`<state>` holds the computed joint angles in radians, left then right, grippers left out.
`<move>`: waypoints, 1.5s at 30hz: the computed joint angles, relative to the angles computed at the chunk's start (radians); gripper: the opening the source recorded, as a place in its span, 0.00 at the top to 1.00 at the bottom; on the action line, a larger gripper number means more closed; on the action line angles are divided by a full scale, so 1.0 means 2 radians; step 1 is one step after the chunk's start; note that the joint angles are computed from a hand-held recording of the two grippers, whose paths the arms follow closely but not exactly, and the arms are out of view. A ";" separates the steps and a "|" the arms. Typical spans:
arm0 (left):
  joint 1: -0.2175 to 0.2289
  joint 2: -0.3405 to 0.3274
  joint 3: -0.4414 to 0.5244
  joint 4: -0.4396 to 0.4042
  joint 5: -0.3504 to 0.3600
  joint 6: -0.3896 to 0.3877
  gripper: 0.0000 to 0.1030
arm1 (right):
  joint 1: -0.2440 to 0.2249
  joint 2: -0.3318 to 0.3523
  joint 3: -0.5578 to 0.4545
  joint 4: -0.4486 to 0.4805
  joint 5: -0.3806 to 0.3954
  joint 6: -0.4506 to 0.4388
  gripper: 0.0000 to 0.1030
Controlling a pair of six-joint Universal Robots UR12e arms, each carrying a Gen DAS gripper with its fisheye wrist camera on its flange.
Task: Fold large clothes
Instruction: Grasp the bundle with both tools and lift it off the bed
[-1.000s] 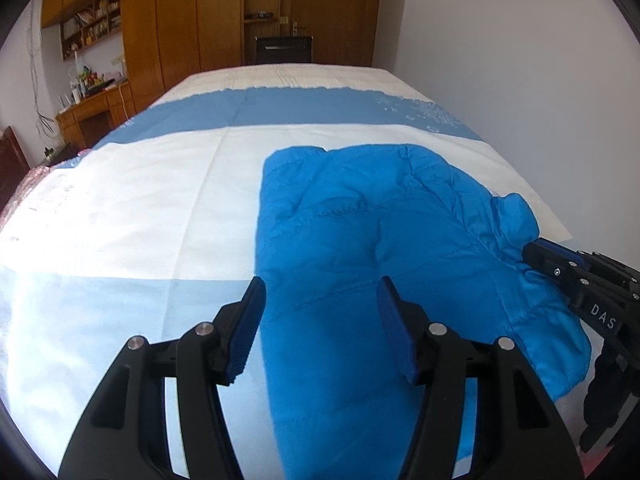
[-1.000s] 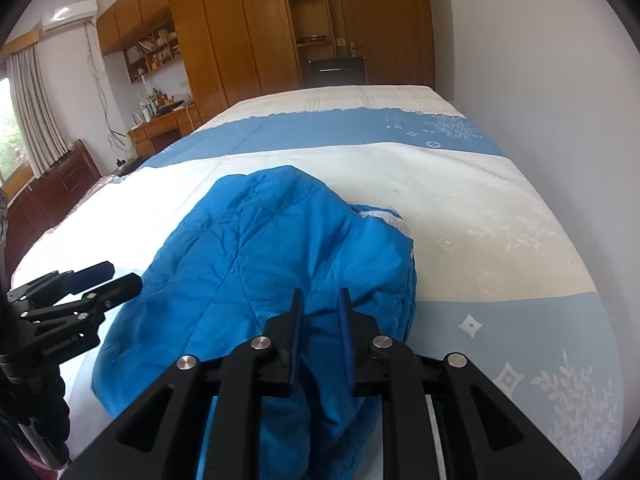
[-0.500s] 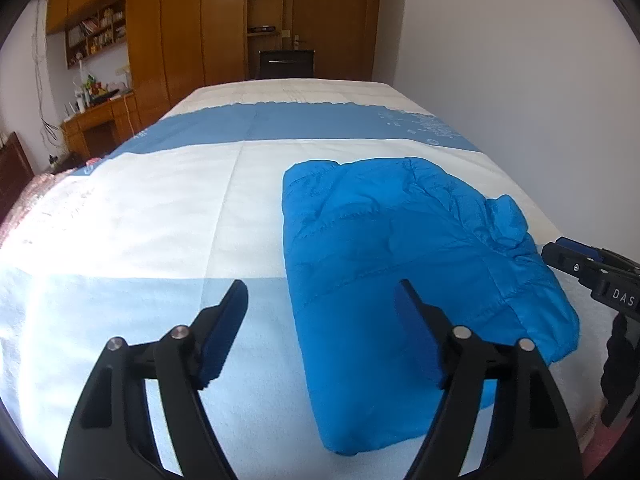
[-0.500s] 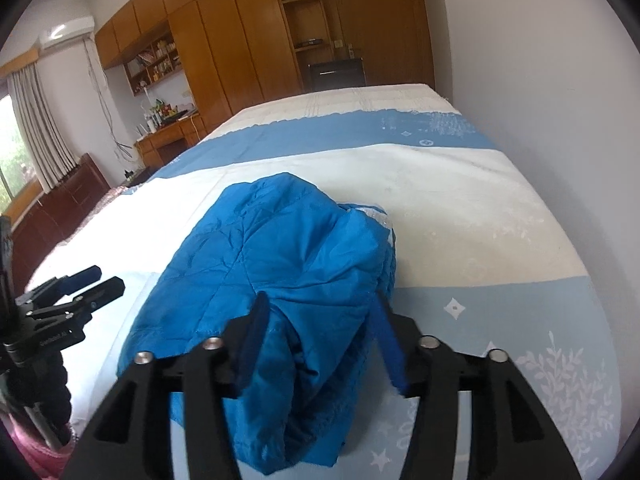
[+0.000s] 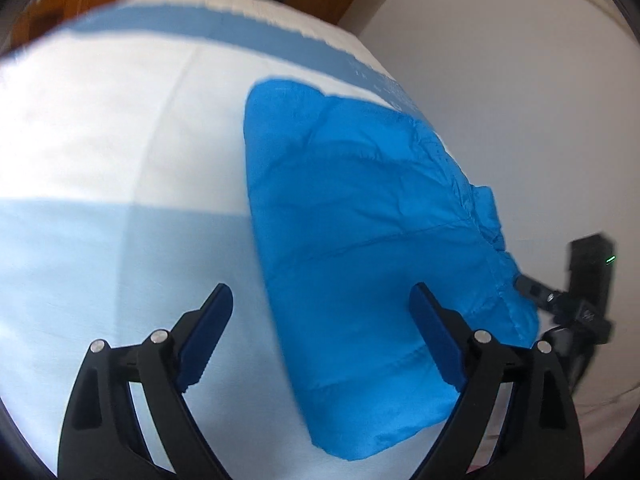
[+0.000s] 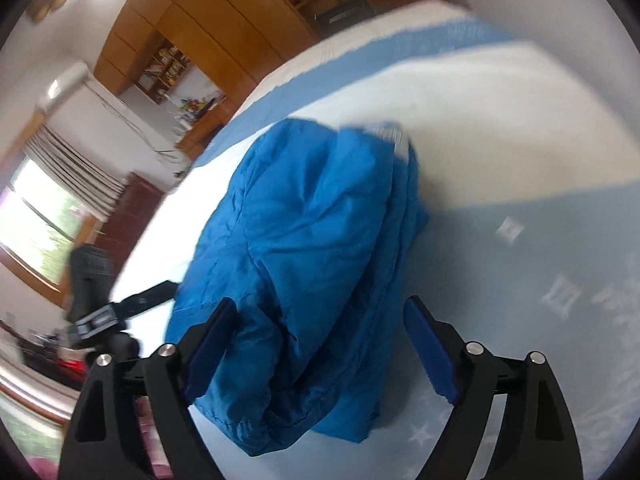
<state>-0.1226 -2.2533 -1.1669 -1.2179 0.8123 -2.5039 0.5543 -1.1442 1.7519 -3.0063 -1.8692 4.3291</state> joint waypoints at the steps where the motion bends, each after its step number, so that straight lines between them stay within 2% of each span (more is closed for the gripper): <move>1: 0.001 -0.010 0.016 -0.039 -0.013 0.012 0.13 | -0.003 0.001 0.005 -0.016 0.011 0.005 0.15; 4: 0.001 -0.030 0.049 -0.117 -0.035 0.044 0.12 | -0.014 0.009 0.023 -0.074 0.045 0.026 0.11; 9: -0.003 -0.055 0.087 -0.207 -0.055 0.080 0.09 | -0.029 0.027 0.041 -0.152 0.099 0.056 0.06; 10: -0.005 -0.059 0.091 -0.218 -0.059 0.087 0.07 | -0.030 0.029 0.042 -0.162 0.106 0.058 0.06; 13: -0.009 -0.057 0.086 -0.210 -0.064 0.097 0.06 | -0.034 0.036 0.041 -0.179 0.115 0.045 0.06; 14: -0.010 -0.055 0.082 -0.202 -0.064 0.095 0.06 | -0.035 0.038 0.039 -0.180 0.117 0.040 0.07; 16: -0.011 -0.050 0.071 -0.186 -0.068 0.095 0.08 | -0.035 0.045 0.033 -0.191 0.124 0.027 0.21; 18: -0.009 -0.043 0.059 -0.168 -0.076 0.094 0.18 | -0.032 0.044 0.029 -0.186 0.112 0.019 0.38; 20: -0.008 -0.038 0.050 -0.157 -0.087 0.098 0.28 | -0.027 0.040 0.028 -0.180 0.094 0.003 0.48; 22: -0.007 -0.032 0.040 -0.142 -0.094 0.100 0.31 | -0.023 0.037 0.022 -0.165 0.079 -0.016 0.52; 24: -0.007 -0.024 0.029 -0.124 -0.102 0.099 0.33 | -0.019 0.033 0.016 -0.150 0.065 -0.038 0.54; 28: -0.004 -0.020 0.030 -0.118 -0.126 0.093 0.34 | -0.014 0.026 -0.004 -0.123 0.041 -0.094 0.55; 30: -0.003 -0.018 0.029 -0.098 -0.135 0.084 0.34 | -0.015 0.024 -0.021 -0.101 0.035 -0.118 0.55; 33: -0.003 -0.020 0.031 -0.047 -0.150 0.050 0.34 | -0.019 0.027 -0.040 -0.085 0.033 -0.149 0.55; 36: -0.003 -0.029 0.042 -0.003 -0.155 0.012 0.34 | -0.033 0.034 -0.065 -0.069 0.049 -0.181 0.55; 40: -0.007 -0.057 0.076 0.064 -0.152 -0.057 0.34 | -0.052 0.049 -0.096 -0.051 0.068 -0.220 0.55; 45: -0.008 -0.097 0.131 0.113 -0.138 -0.122 0.34 | -0.077 0.079 -0.131 -0.054 0.105 -0.243 0.55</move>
<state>-0.1396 -2.4473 -0.9054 -0.9910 0.5362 -2.7489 0.3999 -0.9861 1.4900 -3.1150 -1.6595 3.8439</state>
